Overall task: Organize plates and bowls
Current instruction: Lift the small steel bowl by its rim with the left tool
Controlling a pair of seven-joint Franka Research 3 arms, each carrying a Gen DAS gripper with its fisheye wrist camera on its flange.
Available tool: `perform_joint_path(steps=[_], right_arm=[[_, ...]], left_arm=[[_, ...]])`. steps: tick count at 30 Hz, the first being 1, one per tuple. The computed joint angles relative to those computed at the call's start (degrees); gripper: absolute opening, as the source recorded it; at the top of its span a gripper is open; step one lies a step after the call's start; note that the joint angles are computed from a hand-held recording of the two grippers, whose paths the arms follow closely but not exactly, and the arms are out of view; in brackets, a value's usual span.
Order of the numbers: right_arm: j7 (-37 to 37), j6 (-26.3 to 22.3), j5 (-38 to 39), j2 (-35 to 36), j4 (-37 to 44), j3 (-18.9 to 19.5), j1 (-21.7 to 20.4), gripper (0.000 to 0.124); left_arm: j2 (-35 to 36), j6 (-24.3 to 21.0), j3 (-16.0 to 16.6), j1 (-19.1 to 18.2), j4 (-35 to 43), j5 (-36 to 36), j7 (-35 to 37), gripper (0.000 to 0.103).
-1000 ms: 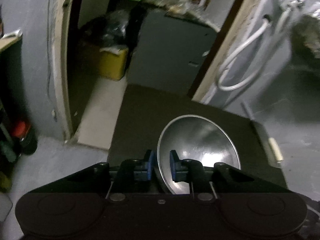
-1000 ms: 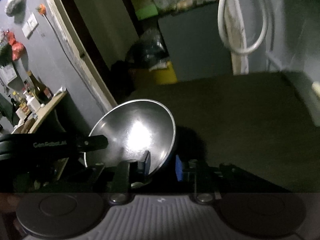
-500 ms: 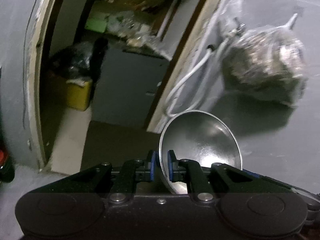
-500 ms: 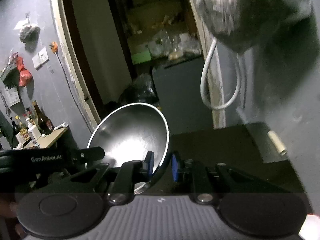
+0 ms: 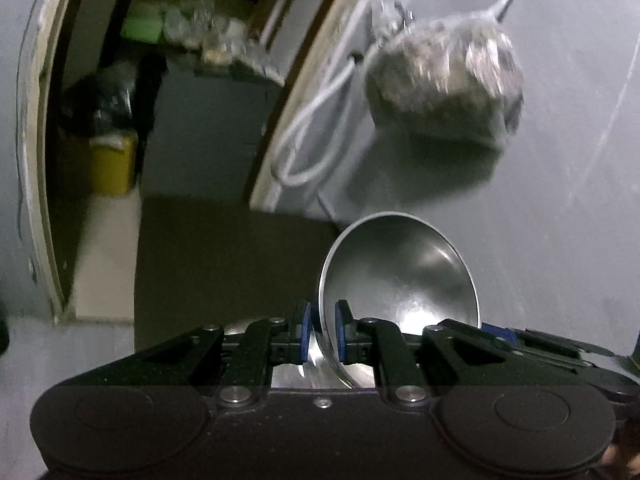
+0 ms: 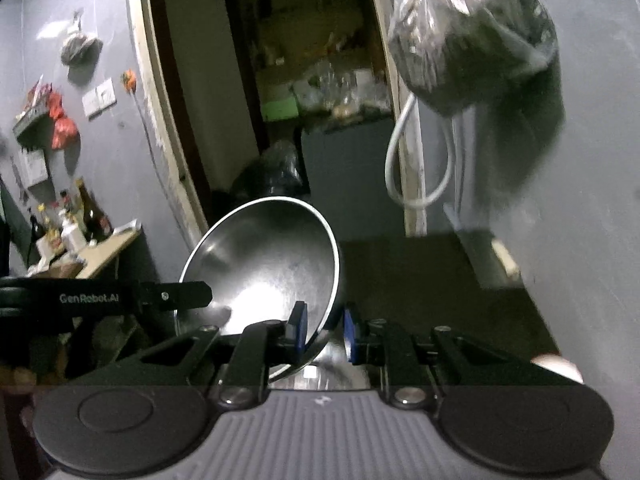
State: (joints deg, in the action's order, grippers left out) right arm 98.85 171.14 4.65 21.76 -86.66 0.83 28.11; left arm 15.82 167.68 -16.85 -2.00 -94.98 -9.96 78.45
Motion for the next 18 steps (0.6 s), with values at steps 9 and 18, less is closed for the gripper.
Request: perform_joint_path(steps=[9, 18], right_arm=[[2.58, -5.62, 0.42, -12.15, -17.76, 2.79, -1.07, 0.021], [0.85, -11.54, 3.65, -15.63, -22.73, 6.28, -2.48, 0.021]], left_arm=[[-8.76, -11.70, -2.29, 2.05, -10.93, -17.24, 13.86, 0.013], [-12.54, -21.81, 3.97, -2.60, -15.21, -18.66, 13.07, 0.013]])
